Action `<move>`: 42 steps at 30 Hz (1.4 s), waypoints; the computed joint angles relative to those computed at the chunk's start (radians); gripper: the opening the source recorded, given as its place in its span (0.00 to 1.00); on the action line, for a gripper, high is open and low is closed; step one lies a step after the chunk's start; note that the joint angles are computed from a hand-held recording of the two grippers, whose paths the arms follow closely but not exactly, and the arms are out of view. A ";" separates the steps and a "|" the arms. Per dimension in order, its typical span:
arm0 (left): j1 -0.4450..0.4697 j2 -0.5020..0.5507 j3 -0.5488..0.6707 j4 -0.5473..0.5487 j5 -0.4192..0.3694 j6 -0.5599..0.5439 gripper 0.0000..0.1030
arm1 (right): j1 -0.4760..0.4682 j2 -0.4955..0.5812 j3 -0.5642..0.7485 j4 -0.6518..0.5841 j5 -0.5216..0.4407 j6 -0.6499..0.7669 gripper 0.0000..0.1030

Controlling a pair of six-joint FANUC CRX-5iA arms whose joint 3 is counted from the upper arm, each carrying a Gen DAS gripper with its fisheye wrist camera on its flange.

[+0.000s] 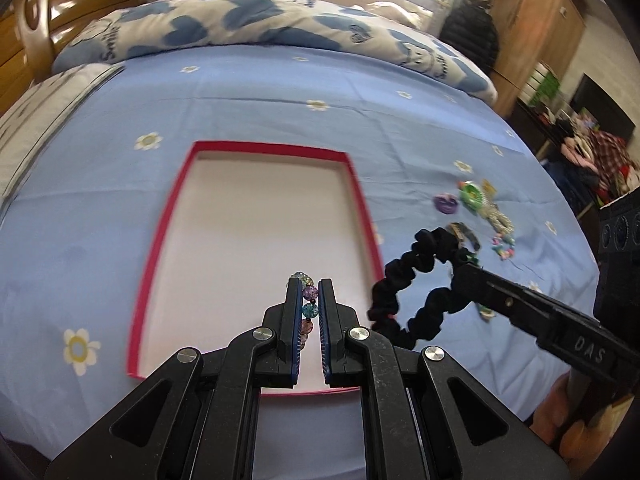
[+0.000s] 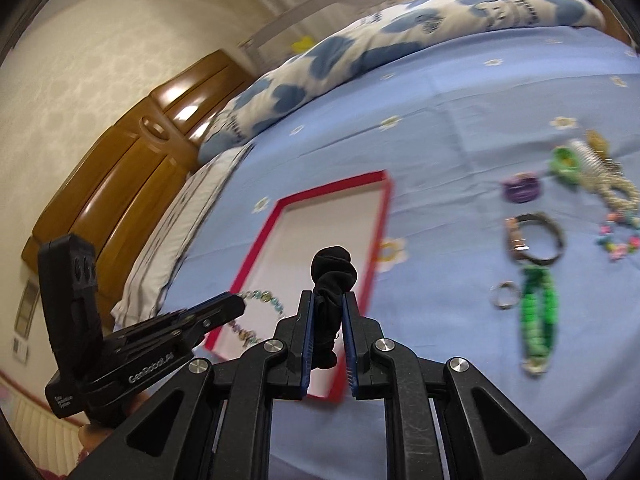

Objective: Organize jewelry
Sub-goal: 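Carry the bead bracelet with the left tool into the tray while the right tool carries the scrunchie there, then open both tools to release the bracelet and scrunchie inside the tray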

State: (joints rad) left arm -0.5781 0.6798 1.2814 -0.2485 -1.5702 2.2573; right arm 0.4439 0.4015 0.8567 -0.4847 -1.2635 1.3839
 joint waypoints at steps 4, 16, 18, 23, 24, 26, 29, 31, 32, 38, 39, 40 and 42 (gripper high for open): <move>0.021 -0.085 -0.164 0.006 0.060 0.038 0.06 | 0.030 0.047 0.056 -0.019 -0.031 0.002 0.13; 0.069 -0.147 -0.348 0.026 0.067 0.098 0.06 | 0.083 0.150 0.130 0.026 -0.135 -0.012 0.13; 0.076 -0.147 -0.360 0.035 0.064 0.101 0.06 | 0.086 0.164 0.141 0.034 -0.153 -0.012 0.14; 0.072 -0.124 -0.331 0.023 0.024 0.093 0.06 | 0.091 0.179 0.159 0.041 -0.176 0.000 0.18; 0.070 -0.118 -0.320 0.017 0.013 0.089 0.06 | 0.092 0.183 0.166 0.046 -0.182 0.002 0.19; 0.063 -0.104 -0.292 0.002 -0.010 0.080 0.07 | 0.090 0.186 0.172 0.039 -0.188 0.006 0.26; 0.059 -0.094 -0.272 -0.007 -0.027 0.076 0.14 | 0.088 0.182 0.171 0.035 -0.185 0.014 0.39; 0.053 -0.090 -0.253 -0.020 -0.042 0.077 0.24 | 0.092 0.175 0.164 0.044 -0.177 0.021 0.42; 0.051 -0.090 -0.250 -0.025 -0.043 0.078 0.33 | 0.093 0.171 0.158 0.048 -0.171 0.022 0.42; 0.037 -0.084 -0.197 -0.051 -0.065 0.072 0.46 | 0.081 0.117 0.094 0.055 -0.120 0.028 0.42; 0.036 -0.081 -0.186 -0.049 -0.065 0.071 0.47 | 0.076 0.102 0.077 0.058 -0.108 0.028 0.42; 0.033 -0.075 -0.172 -0.050 -0.069 0.069 0.48 | 0.070 0.085 0.057 0.060 -0.092 0.028 0.42; 0.026 -0.058 -0.133 -0.054 -0.079 0.062 0.49 | 0.059 0.061 0.027 0.071 -0.070 0.025 0.42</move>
